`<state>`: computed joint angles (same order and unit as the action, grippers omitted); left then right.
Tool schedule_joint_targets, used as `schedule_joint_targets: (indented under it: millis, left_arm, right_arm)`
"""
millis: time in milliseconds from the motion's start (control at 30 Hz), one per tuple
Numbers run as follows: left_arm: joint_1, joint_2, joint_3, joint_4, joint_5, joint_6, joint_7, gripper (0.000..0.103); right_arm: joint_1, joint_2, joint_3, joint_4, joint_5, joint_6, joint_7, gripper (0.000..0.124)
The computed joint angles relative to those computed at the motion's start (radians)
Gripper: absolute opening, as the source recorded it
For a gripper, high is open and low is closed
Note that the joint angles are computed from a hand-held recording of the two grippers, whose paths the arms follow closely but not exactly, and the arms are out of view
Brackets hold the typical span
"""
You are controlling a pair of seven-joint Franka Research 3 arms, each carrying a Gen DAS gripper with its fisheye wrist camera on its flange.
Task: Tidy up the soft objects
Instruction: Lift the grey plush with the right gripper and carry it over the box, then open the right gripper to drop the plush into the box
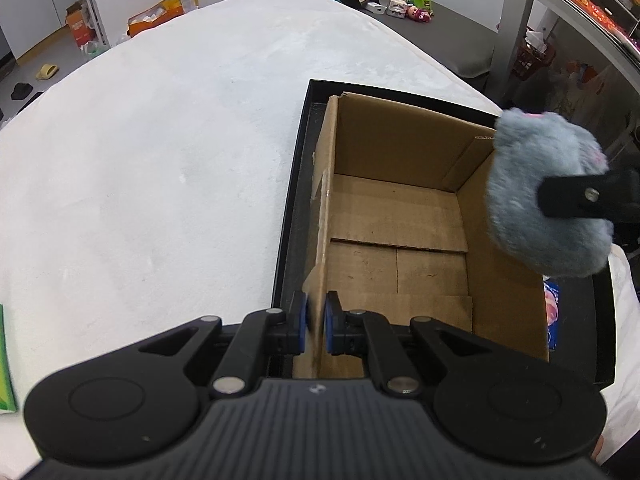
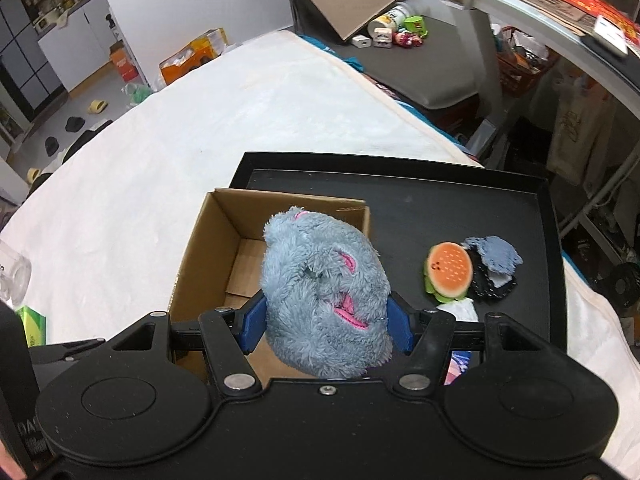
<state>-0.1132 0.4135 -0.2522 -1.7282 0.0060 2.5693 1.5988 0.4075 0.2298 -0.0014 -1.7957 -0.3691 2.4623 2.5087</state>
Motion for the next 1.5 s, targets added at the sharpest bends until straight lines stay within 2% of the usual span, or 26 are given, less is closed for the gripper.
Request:
schedule_joint_targets:
  millis: [333,433,500,600,667,867,1033,1100,1267,1500]
  left_arm:
    - [0.033,0.020,-0.016,0.038,-0.073,-0.049,0.024,0.009]
    - [0.037,0.028,-0.016,0.053,-0.090,-0.063,0.024,0.009]
    - [0.038,0.029,-0.016,0.056,-0.094,-0.067,0.029,0.009]
    - [0.036,0.033,-0.014,0.061,-0.093,-0.071,0.034,0.009]
    - [0.037,0.034,-0.016,0.064,-0.098,-0.078,0.036,0.010]
    - [0.017,0.036,-0.002,0.073,-0.067,-0.091,0.011,0.011]
    - [-0.002,0.032,0.014,0.078,-0.025,-0.106,-0.029,0.018]
    - [-0.010,0.029,0.020,0.078,-0.006,-0.108,-0.050,0.027]
    - [-0.015,0.004,0.025,0.051,0.025,-0.082,-0.079,0.042]
    - [-0.027,-0.020,0.026,0.027,0.058,-0.065,-0.101,0.052]
  right_arm:
    - [0.016,0.104,-0.004,0.126,0.061,-0.035,-0.067,0.061]
    - [0.021,0.129,-0.008,0.152,0.083,-0.023,-0.089,0.061]
    - [0.026,0.143,-0.014,0.163,0.093,0.000,-0.094,0.065]
    - [0.028,0.146,-0.022,0.146,0.109,0.080,-0.098,0.073]
    - [0.031,0.152,-0.025,0.156,0.120,0.076,-0.118,0.079]
    - [0.037,0.134,-0.034,0.137,0.132,0.064,-0.120,0.084]
    - [0.046,0.091,-0.040,0.087,0.097,0.075,-0.100,0.090]
    - [0.043,0.065,-0.040,0.056,0.082,0.084,-0.084,0.090]
    - [0.026,-0.001,-0.034,-0.024,0.042,0.104,-0.037,0.091]
    - [-0.017,-0.091,-0.008,-0.137,-0.004,0.126,0.017,0.093]
